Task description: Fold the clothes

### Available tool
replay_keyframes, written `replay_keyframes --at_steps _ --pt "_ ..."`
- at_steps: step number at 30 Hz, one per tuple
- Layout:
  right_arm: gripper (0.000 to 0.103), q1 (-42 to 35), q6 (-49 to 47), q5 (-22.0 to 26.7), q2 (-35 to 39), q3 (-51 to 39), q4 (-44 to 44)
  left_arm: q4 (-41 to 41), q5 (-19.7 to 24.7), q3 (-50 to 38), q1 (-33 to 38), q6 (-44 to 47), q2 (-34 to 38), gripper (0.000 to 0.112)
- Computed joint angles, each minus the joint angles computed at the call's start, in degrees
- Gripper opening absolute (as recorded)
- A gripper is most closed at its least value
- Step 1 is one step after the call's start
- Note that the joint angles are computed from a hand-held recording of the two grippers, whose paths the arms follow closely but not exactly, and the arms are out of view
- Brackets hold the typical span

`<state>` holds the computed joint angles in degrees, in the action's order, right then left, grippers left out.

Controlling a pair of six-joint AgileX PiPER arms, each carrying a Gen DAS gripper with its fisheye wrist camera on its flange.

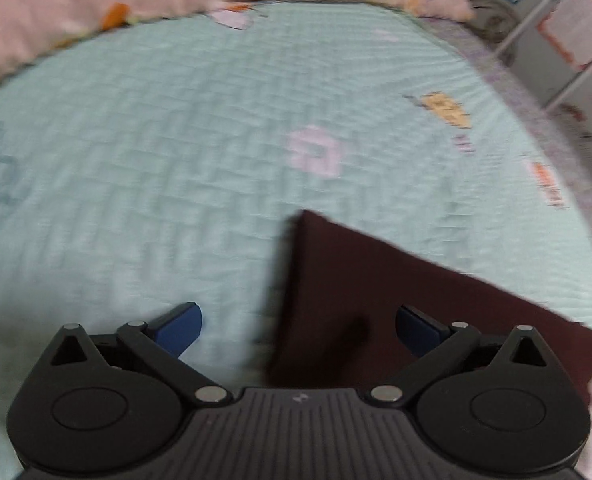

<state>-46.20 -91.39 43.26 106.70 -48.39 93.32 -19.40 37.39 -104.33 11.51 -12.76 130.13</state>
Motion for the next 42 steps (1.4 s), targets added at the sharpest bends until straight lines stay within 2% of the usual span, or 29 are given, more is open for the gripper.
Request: replay_keyframes --at_steps 4,6,7,8,9,11,12,15,16,17,21,22,23,25,28,29,30,32,34,36,38,40,42 --pt "0.05 1.0 -0.5 -1.6 -0.7 0.5 0.9 -12.2 -0.5 0.1 1.7 9.4 1.5 0.087" --pt "0.05 1.5 -0.6 -2.2 -0.9 0.5 1.1 -17.9 -0.4 0.1 2.6 13.8 2.2 0.065" --pt "0.051 1.6 -0.8 -2.5 -1.0 0.5 1.3 -18.5 -0.6 0.4 2.9 13.7 2.2 0.026" --pt "0.051 1.8 -1.1 -2.7 -1.0 0.5 1.5 -19.1 0.3 -0.3 3.5 13.4 2.7 0.012" --pt "0.051 2.0 -1.5 -2.9 -0.9 0.5 1.8 -18.7 0.2 -0.6 3.5 13.9 2.7 0.011" --pt "0.051 2.4 -2.1 -3.4 -0.8 0.5 2.2 -17.2 -0.8 -0.8 3.1 14.5 2.5 0.011" --pt "0.051 2.6 -2.1 -3.6 -0.8 0.4 2.2 -13.8 -3.8 -0.2 1.7 13.8 1.3 0.011" --pt "0.051 3.2 -1.2 -4.4 -0.8 -0.3 1.7 1.5 -12.1 0.5 -2.5 6.9 -1.4 0.011" --pt "0.051 3.5 -0.6 -4.5 -0.8 -0.6 1.4 6.6 -12.1 -2.0 -3.4 3.1 -0.8 0.011" --pt "0.051 3.7 0.2 -4.4 -0.7 -1.1 0.9 10.9 -9.8 -6.3 -4.1 -0.4 0.8 0.011" --pt "0.051 5.3 1.3 -4.3 -0.5 -2.3 0.0 17.3 10.0 -29.1 -5.0 -5.9 13.7 0.014" --pt "0.051 5.8 1.4 -4.6 -0.5 -2.4 0.1 17.9 13.3 -32.5 -4.9 -7.2 15.7 0.021" --pt "0.051 6.1 1.5 -4.8 -0.4 -2.5 0.1 18.5 14.5 -33.6 -4.8 -8.3 16.8 0.03" --pt "0.051 6.6 2.0 -5.3 -0.4 -3.1 -1.3 18.0 12.6 -28.9 -3.9 -12.2 14.8 0.034" --pt "0.051 6.3 5.9 -3.7 0.2 -5.6 -5.1 19.8 4.1 -12.4 -2.2 -25.4 5.9 0.04" --pt "0.051 6.1 7.4 -2.9 0.6 -6.6 -6.2 24.3 2.0 -7.8 -2.6 -31.1 3.2 0.039" --pt "0.051 6.2 8.3 -2.3 0.9 -7.7 -6.8 30.0 2.2 -4.9 -3.1 -36.2 1.0 0.036" --pt "0.051 7.3 8.2 -2.4 1.8 -10.0 -6.4 41.5 4.8 -3.5 -6.0 -40.9 -1.6 0.037" --pt "0.051 8.9 8.9 -2.2 3.5 -13.5 -6.4 47.9 1.5 0.3 -9.5 -42.2 -4.2 0.037" --pt "0.051 10.6 11.8 -0.9 6.3 -18.5 -7.5 45.2 -6.1 3.8 -12.0 -37.0 -6.6 0.045" --pt "0.051 12.5 16.2 -0.3 10.0 -25.0 -8.8 35.9 -9.7 1.0 -15.1 -25.5 -5.2 0.071" --pt "0.051 14.8 20.5 -1.0 13.8 -32.2 -11.0 27.1 -7.7 -7.7 -18.1 -14.1 -0.4 0.078" --pt "0.051 17.3 24.2 -1.8 18.0 -40.7 -14.8 18.8 -5.8 -18.6 -20.4 -5.3 6.4 0.078"
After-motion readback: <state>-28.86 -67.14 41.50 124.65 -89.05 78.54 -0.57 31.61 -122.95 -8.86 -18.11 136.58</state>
